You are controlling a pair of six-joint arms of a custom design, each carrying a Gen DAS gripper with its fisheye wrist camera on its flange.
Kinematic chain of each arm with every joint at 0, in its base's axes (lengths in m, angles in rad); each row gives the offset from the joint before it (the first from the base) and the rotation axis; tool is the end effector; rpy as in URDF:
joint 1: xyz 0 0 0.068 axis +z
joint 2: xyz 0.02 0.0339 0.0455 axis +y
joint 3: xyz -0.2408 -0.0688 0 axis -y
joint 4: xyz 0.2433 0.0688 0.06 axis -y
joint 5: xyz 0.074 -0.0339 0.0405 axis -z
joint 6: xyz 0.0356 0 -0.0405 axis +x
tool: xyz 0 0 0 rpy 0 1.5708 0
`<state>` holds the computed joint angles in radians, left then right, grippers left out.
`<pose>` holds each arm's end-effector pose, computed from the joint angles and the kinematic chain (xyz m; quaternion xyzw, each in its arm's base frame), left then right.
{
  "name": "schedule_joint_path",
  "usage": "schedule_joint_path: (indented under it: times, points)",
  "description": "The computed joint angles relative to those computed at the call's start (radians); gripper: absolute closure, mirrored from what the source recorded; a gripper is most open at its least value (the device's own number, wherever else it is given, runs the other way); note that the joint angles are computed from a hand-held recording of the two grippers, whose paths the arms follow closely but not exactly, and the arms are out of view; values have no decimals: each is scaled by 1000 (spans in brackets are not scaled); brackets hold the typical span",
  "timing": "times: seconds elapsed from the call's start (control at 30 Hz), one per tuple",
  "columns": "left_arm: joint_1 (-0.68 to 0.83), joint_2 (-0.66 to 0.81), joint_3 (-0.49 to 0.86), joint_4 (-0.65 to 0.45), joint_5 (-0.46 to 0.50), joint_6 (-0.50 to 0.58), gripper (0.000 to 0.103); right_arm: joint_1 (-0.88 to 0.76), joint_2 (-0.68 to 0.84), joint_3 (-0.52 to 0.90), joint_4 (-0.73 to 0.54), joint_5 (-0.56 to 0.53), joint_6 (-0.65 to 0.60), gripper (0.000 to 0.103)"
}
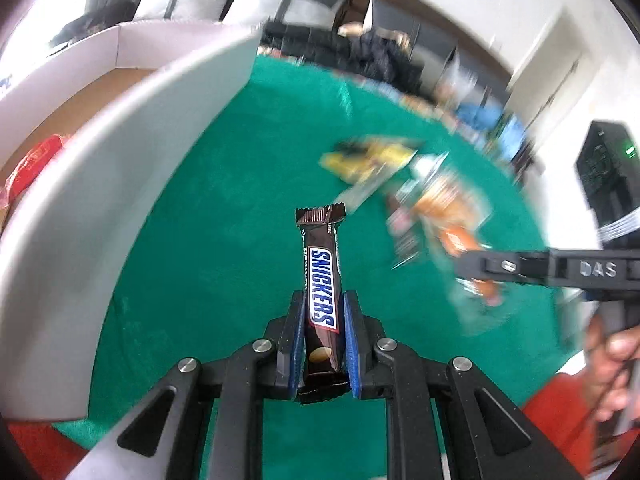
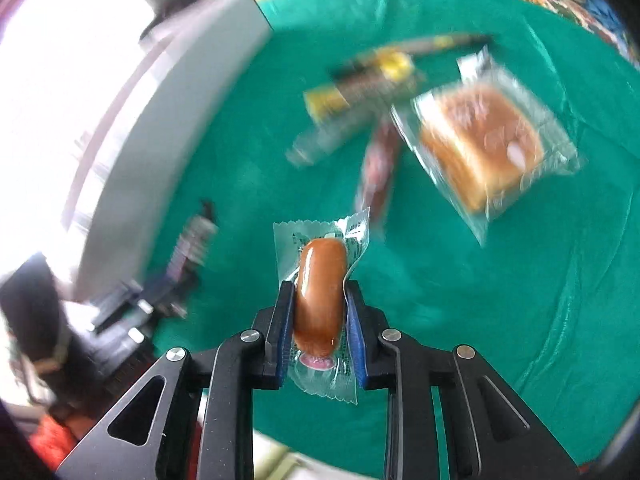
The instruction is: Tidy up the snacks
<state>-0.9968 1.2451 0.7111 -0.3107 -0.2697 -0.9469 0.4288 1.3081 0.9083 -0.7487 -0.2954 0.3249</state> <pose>0.1463 -0.2088 0.1885 -0.0246 0.9272 -0.2198 0.3022 0.2224 0.1130 0.2080 -0.0810 0.9642 0.2101 0.1398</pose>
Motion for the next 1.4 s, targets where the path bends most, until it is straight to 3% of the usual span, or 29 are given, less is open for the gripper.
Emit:
schedule_joint_path:
  times: [0.13, 0.3, 0.33, 0.37, 0.4, 0.43, 0.47, 0.53, 0.6, 0.67, 0.73, 0.8, 0.87, 0.9, 0.97, 1.1, 1.17, 1.4]
  points:
    - [62, -240, 14, -181, -53, 8, 86, 112, 1, 182, 30, -65, 119, 78]
    - [353, -466, 45, -500, -87, 121, 86, 220, 323, 689, -7, -117, 128, 75]
    - [401, -483, 39, -525, -86, 141, 79, 263, 402, 805, -19, -88, 137, 70]
    - [482, -497, 33, -557, -65, 183, 60, 310, 460, 898, -35, -48, 146, 64]
    - [556, -518, 19, -584, -35, 226, 48, 334, 489, 940, -60, -25, 141, 45]
    - [609, -545, 4, -606, -17, 260, 29, 357, 523, 993, -77, 15, 144, 41]
    - [640, -574, -10, -627, -17, 282, 24, 362, 506, 996, -92, 38, 145, 41]
    - [660, -638, -34, -680, -36, 290, 24, 370, 467, 970, -69, 65, 146, 40]
    - [589, -661, -49, -694, -70, 232, 23, 359, 368, 854, -50, 135, 116, 35]
    - [401, -635, -35, -716, -225, 108, 23, 293, 238, 644, 11, 189, 48, 33]
    - [225, -611, -16, -690, -354, 67, 23, 210, 116, 393, 114, 247, -43, 33]
    - [109, -485, 46, -661, -465, 72, 23, 134, -38, 142, 136, 354, -146, 33]
    - [80, -398, 75, -610, -502, 121, 23, 31, -226, -109, 164, 420, -233, 33]
    - [90, -353, 82, -566, -499, 166, 23, -58, -304, -235, 241, 399, -295, 33]
    - [131, -231, 112, -508, -468, 234, 22, -306, -522, -433, 225, 355, -425, 33]
    - [222, 34, 211, -460, -309, 294, 24, -764, -677, -575, 229, 175, -675, 33]
    - [184, 76, 249, -477, -349, 261, 25, -923, -709, -610, 236, 97, -753, 33]
    - [90, 186, 338, -540, -391, 157, 25, -895, -687, -610, 305, 67, -682, 33]
